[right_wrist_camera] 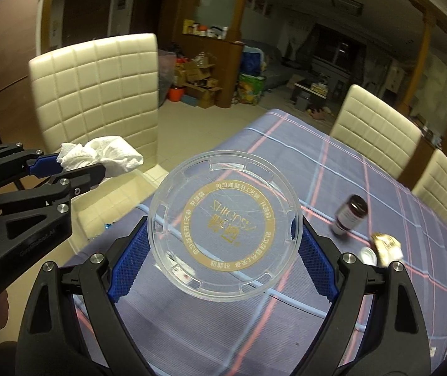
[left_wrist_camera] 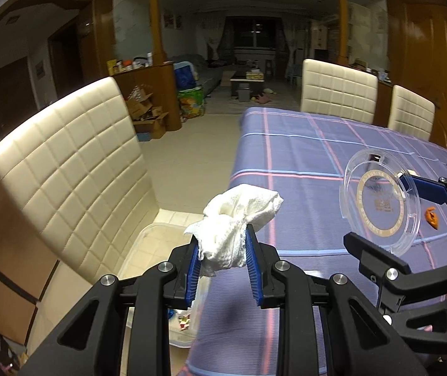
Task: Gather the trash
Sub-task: 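Carry the tissue and the clear lid over to the bin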
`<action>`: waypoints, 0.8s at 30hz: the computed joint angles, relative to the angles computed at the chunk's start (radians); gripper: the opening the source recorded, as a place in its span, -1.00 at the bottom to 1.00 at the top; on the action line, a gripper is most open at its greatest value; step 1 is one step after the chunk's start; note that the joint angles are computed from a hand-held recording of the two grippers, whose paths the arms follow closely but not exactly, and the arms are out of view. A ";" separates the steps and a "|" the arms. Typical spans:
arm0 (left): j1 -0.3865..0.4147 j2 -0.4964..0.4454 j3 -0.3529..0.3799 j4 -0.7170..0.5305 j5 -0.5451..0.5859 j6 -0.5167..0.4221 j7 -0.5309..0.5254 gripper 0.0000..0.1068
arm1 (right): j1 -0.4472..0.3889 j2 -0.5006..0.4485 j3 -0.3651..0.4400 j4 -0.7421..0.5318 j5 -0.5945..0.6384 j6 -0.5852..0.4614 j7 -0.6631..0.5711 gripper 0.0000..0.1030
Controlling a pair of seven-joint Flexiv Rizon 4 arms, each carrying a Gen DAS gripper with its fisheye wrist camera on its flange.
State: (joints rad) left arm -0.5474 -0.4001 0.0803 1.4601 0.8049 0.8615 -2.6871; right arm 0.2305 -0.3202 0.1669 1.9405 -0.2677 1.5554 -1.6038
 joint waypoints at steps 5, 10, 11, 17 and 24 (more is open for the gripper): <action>0.008 0.021 0.013 0.033 0.016 -0.021 -0.037 -0.52 | 0.025 -0.014 0.010 -0.013 -0.014 -0.007 -0.014 0.70; 0.022 0.037 0.013 0.057 0.042 -0.056 -0.071 -0.51 | 0.042 -0.034 0.025 -0.038 -0.022 -0.022 -0.032 0.70; 0.026 0.039 0.012 0.060 0.047 -0.061 -0.078 -0.51 | 0.040 -0.037 0.034 -0.043 -0.019 -0.027 -0.040 0.70; 0.061 0.059 0.003 0.095 0.050 -0.070 -0.106 -0.52 | 0.066 -0.075 0.045 -0.081 -0.019 -0.055 -0.064 0.70; 0.098 0.064 -0.001 0.118 0.039 -0.074 -0.122 -0.51 | 0.085 -0.119 0.060 -0.138 -0.008 -0.095 -0.091 0.70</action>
State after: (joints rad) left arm -0.4493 -0.3360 0.0792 1.5778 0.8434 0.7873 -2.8088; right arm 0.3153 -0.4396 0.2270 1.8029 -0.2754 1.4605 -1.6947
